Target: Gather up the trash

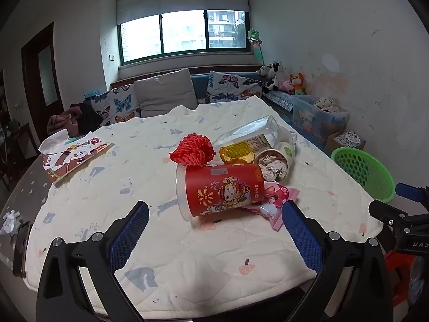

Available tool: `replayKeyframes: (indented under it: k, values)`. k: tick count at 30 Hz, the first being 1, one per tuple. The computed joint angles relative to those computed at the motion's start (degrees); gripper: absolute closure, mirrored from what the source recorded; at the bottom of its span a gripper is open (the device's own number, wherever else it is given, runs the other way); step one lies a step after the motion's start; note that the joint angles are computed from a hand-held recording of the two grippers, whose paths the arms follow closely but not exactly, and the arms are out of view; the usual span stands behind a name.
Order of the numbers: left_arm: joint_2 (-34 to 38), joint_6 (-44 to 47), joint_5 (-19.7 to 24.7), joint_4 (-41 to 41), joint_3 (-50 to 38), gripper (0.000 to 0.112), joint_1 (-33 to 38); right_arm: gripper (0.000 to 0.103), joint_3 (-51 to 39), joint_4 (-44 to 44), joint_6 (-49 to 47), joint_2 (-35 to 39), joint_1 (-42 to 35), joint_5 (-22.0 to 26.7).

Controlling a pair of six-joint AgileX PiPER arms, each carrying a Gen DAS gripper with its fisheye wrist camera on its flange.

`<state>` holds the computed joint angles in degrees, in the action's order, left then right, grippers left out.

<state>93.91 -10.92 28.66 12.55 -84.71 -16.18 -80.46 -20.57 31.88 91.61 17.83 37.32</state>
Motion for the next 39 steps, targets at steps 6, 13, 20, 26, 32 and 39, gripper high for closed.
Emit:
replayKeyframes:
  k: [6,13,20,26,32,39]
  values:
    - [-0.5,-2.1,0.1,1.7,1.0,0.016,-1.2,0.004,0.2,-0.8,-0.1,0.0,0.1,-0.2]
    - [1.0,2.9,1.5,-3.3,-1.5,0.016,0.1,0.004,0.2,1.6,-2.1,-0.1,-1.4,-0.7]
    - [1.9,4.7,2.5,-6.4,-2.5,0.016,1.1,0.004,0.0,0.3,-0.3,-0.2,0.0,0.2]
    - [1.5,5.5,2.0,-7.2,-1.8,0.016,1.2,0.004,0.1,0.0,0.2,-0.1,0.2,0.3]
    - [1.6,4.9,1.8,-6.8,-1.7,0.016,1.5,0.004,0.2,0.4,-0.1,-0.1,0.0,0.1]
    - [1.7,4.6,2.0,-6.9,-1.8,0.016,1.8,0.004,0.3,-0.2,0.2,-0.1,0.2,0.1]
